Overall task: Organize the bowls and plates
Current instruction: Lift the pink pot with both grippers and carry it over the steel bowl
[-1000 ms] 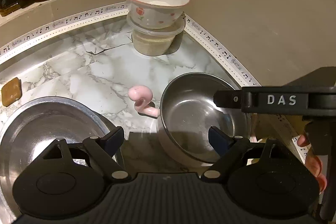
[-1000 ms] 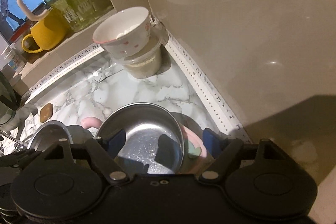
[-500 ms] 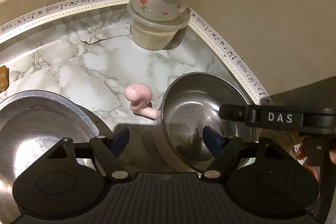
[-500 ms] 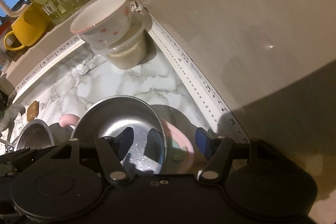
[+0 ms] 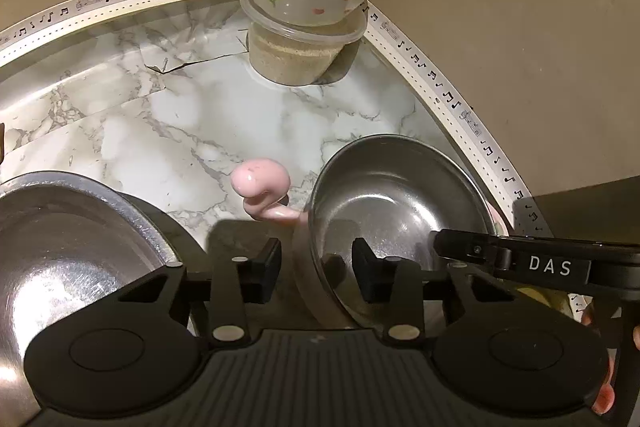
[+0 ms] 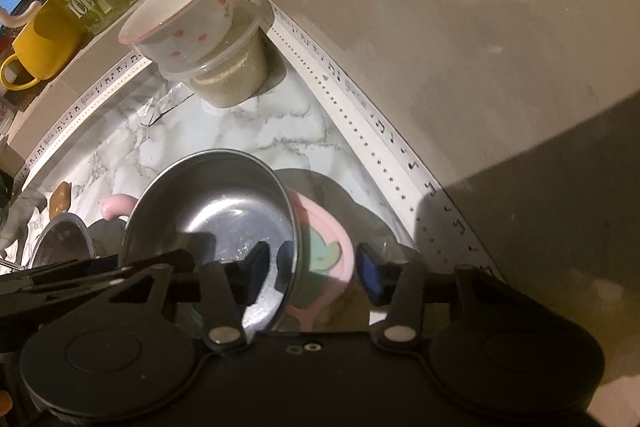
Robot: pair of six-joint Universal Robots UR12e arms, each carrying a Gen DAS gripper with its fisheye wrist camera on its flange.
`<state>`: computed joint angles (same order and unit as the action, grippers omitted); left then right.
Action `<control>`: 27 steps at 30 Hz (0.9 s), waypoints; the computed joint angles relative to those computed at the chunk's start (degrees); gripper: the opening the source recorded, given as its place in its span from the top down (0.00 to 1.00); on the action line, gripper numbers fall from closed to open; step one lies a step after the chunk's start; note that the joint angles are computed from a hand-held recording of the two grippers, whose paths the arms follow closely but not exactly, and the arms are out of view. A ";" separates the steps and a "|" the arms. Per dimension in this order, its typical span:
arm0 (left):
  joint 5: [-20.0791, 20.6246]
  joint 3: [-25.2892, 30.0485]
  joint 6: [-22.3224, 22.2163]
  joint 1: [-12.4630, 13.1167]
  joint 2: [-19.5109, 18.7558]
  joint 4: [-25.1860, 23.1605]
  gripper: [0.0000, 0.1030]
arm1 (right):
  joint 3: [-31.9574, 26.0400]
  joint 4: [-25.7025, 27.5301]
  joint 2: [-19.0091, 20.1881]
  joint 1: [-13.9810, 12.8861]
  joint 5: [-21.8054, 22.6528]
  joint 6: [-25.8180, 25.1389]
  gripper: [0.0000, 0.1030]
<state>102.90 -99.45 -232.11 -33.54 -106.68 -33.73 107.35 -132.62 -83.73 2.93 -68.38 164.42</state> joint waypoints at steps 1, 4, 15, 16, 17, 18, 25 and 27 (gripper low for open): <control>-0.10 0.01 0.31 0.03 -0.02 -0.07 0.72 | 0.06 0.02 -0.05 -0.09 0.15 0.10 0.61; 0.01 0.09 0.78 0.01 -0.03 -0.53 0.77 | 0.33 -0.23 -0.24 -0.31 0.30 0.64 0.68; -0.24 0.22 0.54 -0.17 0.49 -2.02 0.83 | 1.43 -3.93 -0.81 0.16 -0.87 1.28 0.71; -0.20 0.25 0.36 -0.23 0.62 -2.23 0.83 | 1.47 -4.32 -0.87 0.34 -1.31 1.21 0.71; -0.21 0.28 0.10 -0.26 0.77 -2.49 0.83 | 1.54 -4.69 -0.95 0.46 -1.63 1.24 0.72; -0.24 0.33 0.01 -0.28 0.96 -2.80 0.83 | 1.60 -4.93 -1.05 0.54 -1.91 1.22 0.72; 1.00 0.87 0.00 -0.64 2.86 -5.87 0.83 | 1.37 -4.57 -2.26 1.13 -2.58 0.97 0.73; 1.36 0.92 0.35 -0.70 3.66 -6.86 0.83 | 1.33 -4.45 -2.74 1.38 -2.48 0.86 0.73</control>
